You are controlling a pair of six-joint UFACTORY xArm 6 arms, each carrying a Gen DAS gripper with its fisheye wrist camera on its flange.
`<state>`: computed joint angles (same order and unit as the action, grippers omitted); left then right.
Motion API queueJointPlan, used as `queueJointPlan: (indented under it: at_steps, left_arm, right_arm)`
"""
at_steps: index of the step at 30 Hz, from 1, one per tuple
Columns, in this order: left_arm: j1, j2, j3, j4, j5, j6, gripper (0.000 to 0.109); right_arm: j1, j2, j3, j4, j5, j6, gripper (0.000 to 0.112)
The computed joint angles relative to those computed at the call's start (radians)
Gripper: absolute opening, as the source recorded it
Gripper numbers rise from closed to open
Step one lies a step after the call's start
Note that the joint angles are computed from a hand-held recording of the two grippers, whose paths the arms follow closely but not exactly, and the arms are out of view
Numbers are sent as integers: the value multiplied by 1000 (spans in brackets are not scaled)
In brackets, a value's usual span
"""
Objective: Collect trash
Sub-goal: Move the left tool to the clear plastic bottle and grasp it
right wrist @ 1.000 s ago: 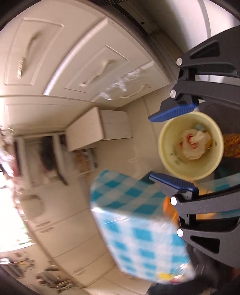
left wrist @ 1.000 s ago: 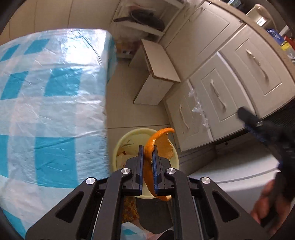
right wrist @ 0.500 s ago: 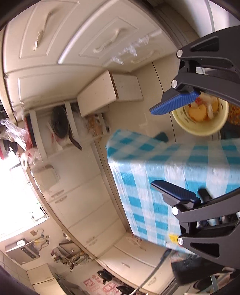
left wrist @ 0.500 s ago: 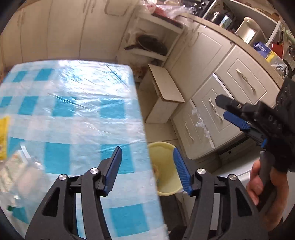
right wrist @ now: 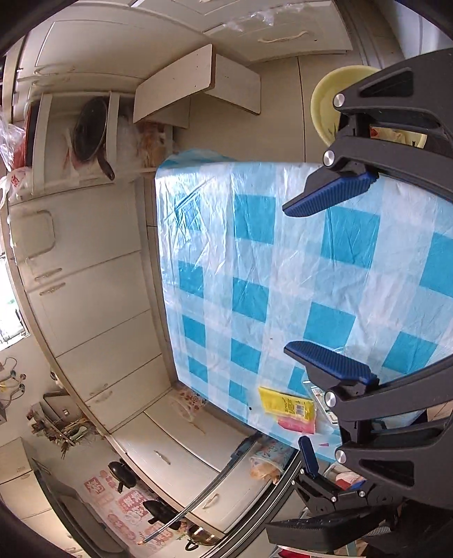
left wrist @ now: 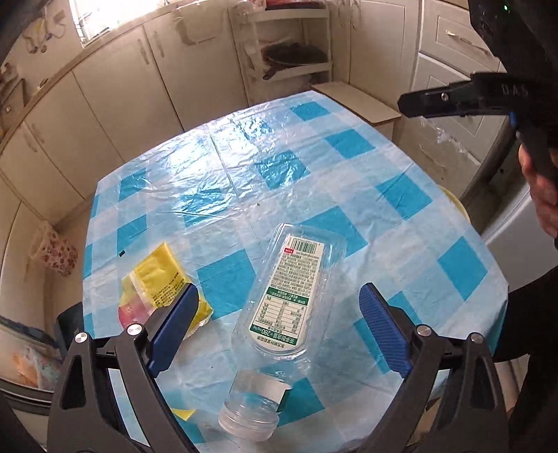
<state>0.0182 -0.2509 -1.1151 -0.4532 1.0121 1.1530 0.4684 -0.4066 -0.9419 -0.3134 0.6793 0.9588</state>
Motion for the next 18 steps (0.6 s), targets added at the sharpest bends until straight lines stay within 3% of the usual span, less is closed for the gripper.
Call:
queueJointPlan:
  at_steps: [6, 9, 11, 18]
  left_arm:
    - [-42, -17, 74, 51, -36, 25, 89]
    - [-57, -41, 123, 79, -90, 3, 64]
    - [-29, -27, 89, 31, -27, 11, 54]
    - [171, 84, -160, -210, 207, 20, 53]
  right_arm:
    - [7, 64, -42, 23, 9, -28, 71]
    - [7, 99, -66, 33, 3, -37, 71]
    - [4, 122, -80, 37, -14, -32, 71]
    - [-7, 205, -104, 145, -125, -12, 71]
